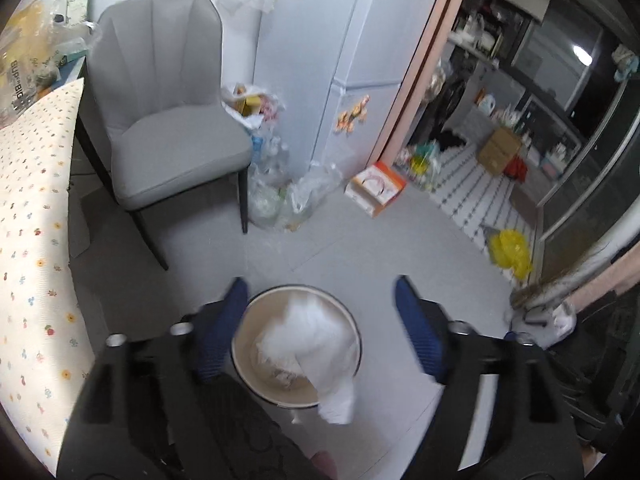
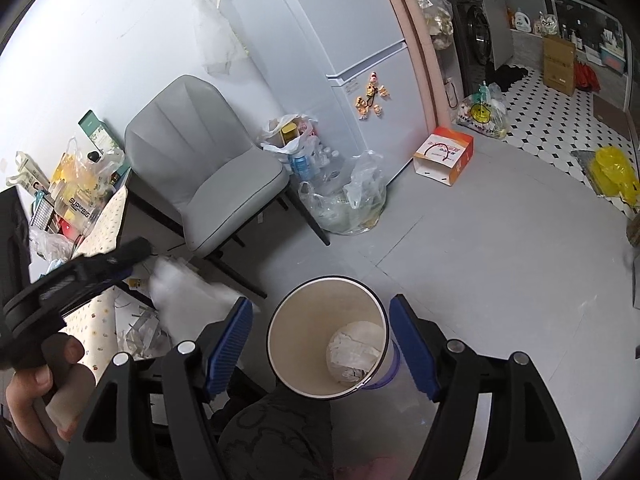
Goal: Collect trash
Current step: 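Move both open tools back over the table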
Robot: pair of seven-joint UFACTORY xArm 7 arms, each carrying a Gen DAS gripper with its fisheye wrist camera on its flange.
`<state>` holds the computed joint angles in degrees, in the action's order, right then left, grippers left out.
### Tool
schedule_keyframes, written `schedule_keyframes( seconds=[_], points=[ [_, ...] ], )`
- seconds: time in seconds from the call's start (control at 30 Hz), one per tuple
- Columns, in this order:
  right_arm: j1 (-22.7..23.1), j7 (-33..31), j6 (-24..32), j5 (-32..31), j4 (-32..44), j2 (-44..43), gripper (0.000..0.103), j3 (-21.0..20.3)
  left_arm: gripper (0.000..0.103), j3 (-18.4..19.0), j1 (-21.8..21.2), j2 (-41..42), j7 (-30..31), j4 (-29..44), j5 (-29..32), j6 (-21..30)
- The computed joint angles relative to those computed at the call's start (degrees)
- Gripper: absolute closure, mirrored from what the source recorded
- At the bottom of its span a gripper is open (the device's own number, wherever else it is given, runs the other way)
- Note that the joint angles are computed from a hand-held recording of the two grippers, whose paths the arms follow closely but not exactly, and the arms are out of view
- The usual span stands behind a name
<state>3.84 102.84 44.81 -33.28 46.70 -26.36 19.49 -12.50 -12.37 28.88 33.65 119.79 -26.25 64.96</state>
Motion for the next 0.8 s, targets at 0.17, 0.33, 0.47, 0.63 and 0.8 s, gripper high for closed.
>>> schedule_keyframes(
  seconds=[0.17, 0.33, 0.47, 0.63, 0.8],
  points=[
    [0.22, -0.26, -0.13, -0.78, 1.74, 1.62, 0.033, 0.33, 0.018, -0.09, 1.47, -0.77, 0.62, 0.15, -1.93, -0.53],
    [0.80, 0.23, 0.84, -2.00, 4.18, 3.59, 0.027, 0.80, 0.012, 0.55, 3.31, -1.62, 0.36, 0.59, -2.67, -0.37],
    [1.65, 0.85, 1.05, -4.39, 7.30, 6.32, 0.018, 1.07, 0.007, 1.31, 6.00, -2.97, 0.88, 0.03, -3.80, -0.90],
    [3.71, 2.91, 1.73, -9.99, 12.83, 11.12, 0.008, 1.40, 0.006, 2.73, 9.56, -3.65, 0.33, 0.25, -4.90, -1.63],
    [7.12, 4.27, 2.19, -13.76, 17.83, 15.49, 0.008, 0.05, 0.006, 3.59, 13.16, -3.57, -0.18, 1.26, -5.58, -1.70]
  ],
)
